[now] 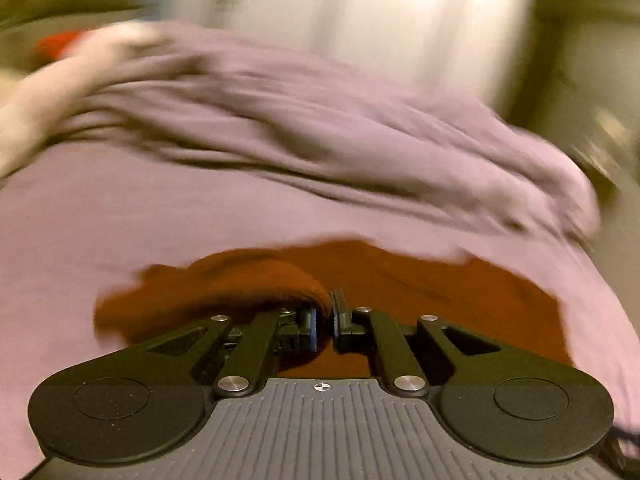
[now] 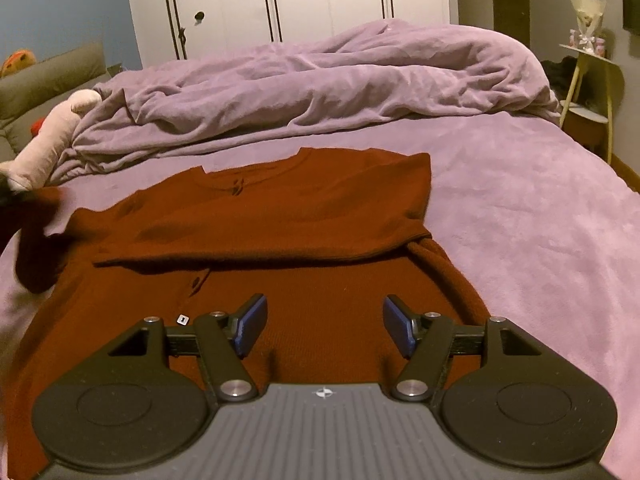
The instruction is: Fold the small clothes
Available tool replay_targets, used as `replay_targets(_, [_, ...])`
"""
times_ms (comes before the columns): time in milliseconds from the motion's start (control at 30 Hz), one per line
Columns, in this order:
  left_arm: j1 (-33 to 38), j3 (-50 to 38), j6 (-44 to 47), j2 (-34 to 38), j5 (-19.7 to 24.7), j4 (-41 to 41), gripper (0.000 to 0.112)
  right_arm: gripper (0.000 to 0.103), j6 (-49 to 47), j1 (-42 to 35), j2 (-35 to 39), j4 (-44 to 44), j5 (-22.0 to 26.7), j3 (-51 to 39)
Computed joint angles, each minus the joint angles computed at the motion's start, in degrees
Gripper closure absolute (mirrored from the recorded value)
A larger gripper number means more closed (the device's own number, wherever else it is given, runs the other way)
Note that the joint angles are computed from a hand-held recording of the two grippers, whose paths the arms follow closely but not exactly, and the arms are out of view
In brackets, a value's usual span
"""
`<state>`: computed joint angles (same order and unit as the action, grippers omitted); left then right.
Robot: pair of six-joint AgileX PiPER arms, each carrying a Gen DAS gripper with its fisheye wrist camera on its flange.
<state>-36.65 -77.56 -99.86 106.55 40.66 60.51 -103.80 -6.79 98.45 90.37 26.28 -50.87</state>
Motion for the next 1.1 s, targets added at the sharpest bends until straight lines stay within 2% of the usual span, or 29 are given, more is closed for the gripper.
replay_targets(100, [-3.86, -11.53, 11.73, 10.17, -1.33, -5.84, 0.087, 0.037, 2.09, -1.16, 0.32, -1.73, 1.40, -0.52])
replay_targets(133, [-4.66, -13.49, 13.36, 12.42, -1.42, -7.72, 0.078, 0.036, 4.03, -1.69, 0.72, -3.56, 2.14, -1.25])
replay_targets(200, [-5.08, -12.96, 12.47, 14.12, -3.12, -8.78, 0.076, 0.036, 7.97, -2.57, 1.60, -7.40, 3.97, -3.03])
replay_targets(233, [-5.41, -12.48, 11.60, 14.54, -2.33, -9.75, 0.073, 0.036, 9.68, -3.02, 2.28, -9.28, 5.43, -4.27])
replay_targets(267, [-5.58, -10.85, 9.32, 14.39, -1.77, -9.35, 0.067, 0.036, 11.25, -3.27, 3.02, -10.95, 6.75, -5.59])
replay_targets(367, [-5.66, -5.87, 4.22, 12.42, 0.80, -9.58, 0.060, 0.036, 15.50, -2.31, 5.70, -14.25, 9.95, -10.08])
replay_targets(467, [-6.36, -4.62, 2.23, 11.71, 5.76, -10.24, 0.052, 0.036, 21.23, 1.30, 8.78, -16.67, 11.61, -15.34])
replay_targets(500, [-6.22, -3.73, 1.82, 11.25, 6.03, -10.09, 0.050, 0.036, 23.50, 3.01, 9.93, -17.52, 12.25, -17.41])
replay_targets(633, [-5.52, 0.81, -3.51, 9.50, 2.22, -9.19, 0.044, 0.036, 34.51, 10.74, 14.75, -23.15, 13.97, -27.18])
replay_targets(733, [-6.19, 4.27, -7.62, 7.45, 1.32, -6.98, 0.041, 0.036, 40.16, 17.19, 18.09, -28.36, 11.33, -33.15])
replay_targets(800, [-6.67, 6.31, -10.13, 6.21, 0.86, -6.13, 0.039, 0.036, 46.94, 21.01, 20.15, -35.66, 8.47, -36.67])
replay_targets(833, [-6.61, 7.21, -11.45, 5.84, 0.37, -5.56, 0.037, 0.040, 50.92, 22.90, 21.24, -40.39, 7.32, -38.32])
replay_targets(867, [-6.57, 8.15, -12.57, 5.42, -0.10, -4.95, 0.037, 0.052, 53.49, 24.46, 22.14, -43.67, 6.13, -39.19])
replay_targets(967, [-6.65, 9.19, -13.22, 4.90, -0.75, -3.90, 0.036, 0.072, 60.11, 27.20, 23.97, -52.34, 4.11, -40.41])
replay_targets(1000, [-6.71, 9.09, -13.08, 4.90, -0.66, -4.02, 0.036, 0.080, 60.42, 27.42, 24.06, -53.28, 3.21, -40.02])
replay_targets(1033, [-6.64, 9.05, -12.87, 4.83, -0.70, -4.25, 0.036, 0.096, 58.83, 27.22, 23.88, -52.25, 2.62, -39.29])
replay_targets(1100, [-6.69, 8.98, -12.94, 4.45, -0.34, -4.76, 0.036, 0.097, 52.61, 25.57, 21.82, -45.74, 0.68, -35.95])
